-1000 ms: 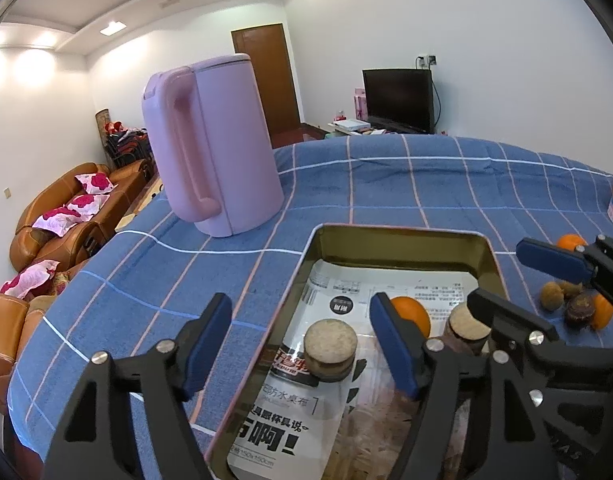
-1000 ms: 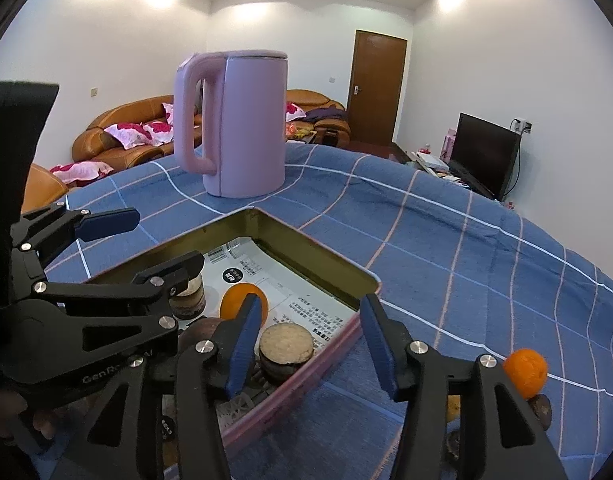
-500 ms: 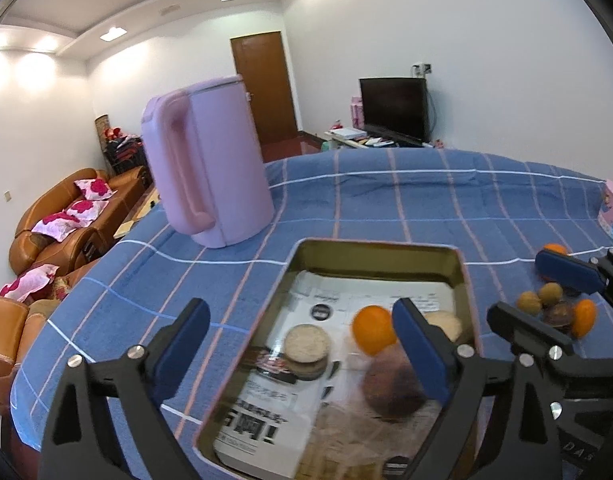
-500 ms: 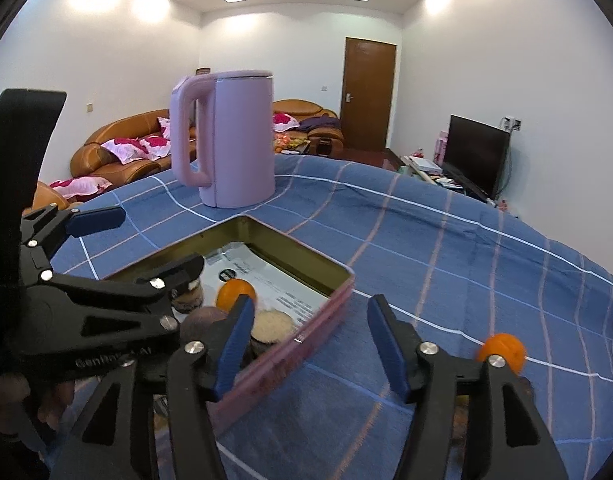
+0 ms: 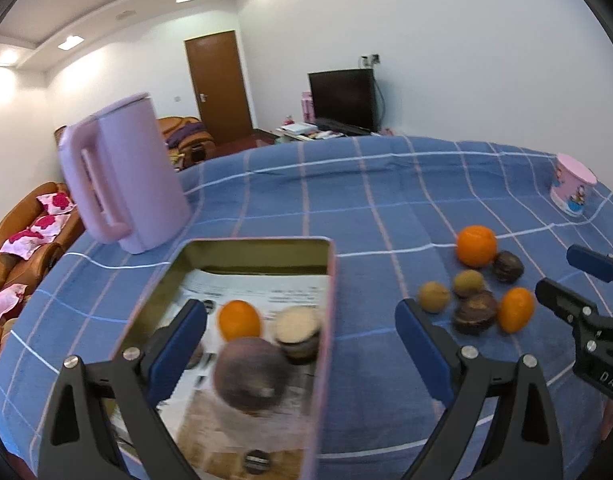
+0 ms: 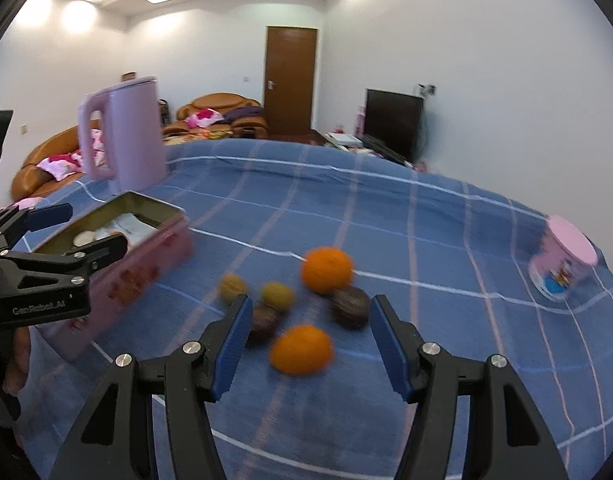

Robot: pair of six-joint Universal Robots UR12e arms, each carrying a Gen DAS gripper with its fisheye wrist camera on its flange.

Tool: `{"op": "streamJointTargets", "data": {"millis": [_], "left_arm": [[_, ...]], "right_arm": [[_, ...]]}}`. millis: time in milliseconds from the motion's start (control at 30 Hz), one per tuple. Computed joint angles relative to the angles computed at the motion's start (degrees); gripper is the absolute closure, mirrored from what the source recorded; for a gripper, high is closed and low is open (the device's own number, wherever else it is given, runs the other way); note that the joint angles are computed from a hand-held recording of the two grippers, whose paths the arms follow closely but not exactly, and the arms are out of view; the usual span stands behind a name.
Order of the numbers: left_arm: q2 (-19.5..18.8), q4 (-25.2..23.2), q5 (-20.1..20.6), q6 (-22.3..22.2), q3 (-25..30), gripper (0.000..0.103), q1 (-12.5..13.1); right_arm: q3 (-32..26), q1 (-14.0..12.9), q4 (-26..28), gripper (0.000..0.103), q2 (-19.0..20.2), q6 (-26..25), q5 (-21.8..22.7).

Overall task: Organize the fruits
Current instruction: 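Move both open grippers from the tray back to the fruit pile, then grasp a dark brown round fruit with the left gripper while the right grasps an orange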

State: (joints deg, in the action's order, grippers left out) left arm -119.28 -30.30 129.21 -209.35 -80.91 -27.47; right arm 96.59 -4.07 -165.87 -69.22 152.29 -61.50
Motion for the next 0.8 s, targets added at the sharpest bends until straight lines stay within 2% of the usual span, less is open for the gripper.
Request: {"op": "streamJointTargets", "data": {"millis": [167, 267, 400, 667, 800], "left_arm": [[-0.95, -0.48, -1.44, 0.18, 1.38, 0.006, -0.53], [-1.47, -0.77, -1.85, 0.73, 2.14, 0.006, -0.8], [-1.71, -1.2, -1.99, 0.91, 2.54, 0.006, -0.89], [-1.86, -1.75, -3.07, 0.71, 2.76, 0.006, -0.62], [-2.14, -1.81, -3.82, 1.2, 3.15, 0.006, -0.71]], "right_arm": [[-0.22, -0.62, 2.95, 0.041, -0.08, -1.06, -0.14], [-0.98, -0.16, 5.63, 0.041, 0.17, -1.72, -0.95], [-2.32, 0.16, 10.42, 0.041, 0.68, -3.76, 0.57], [-5.03, 1.28, 16.45, 0.041, 2.09, -5.28, -1.35], [-6.93, 1.08, 22.27, 0.055, 2.82, -5.53, 0.33]]}}
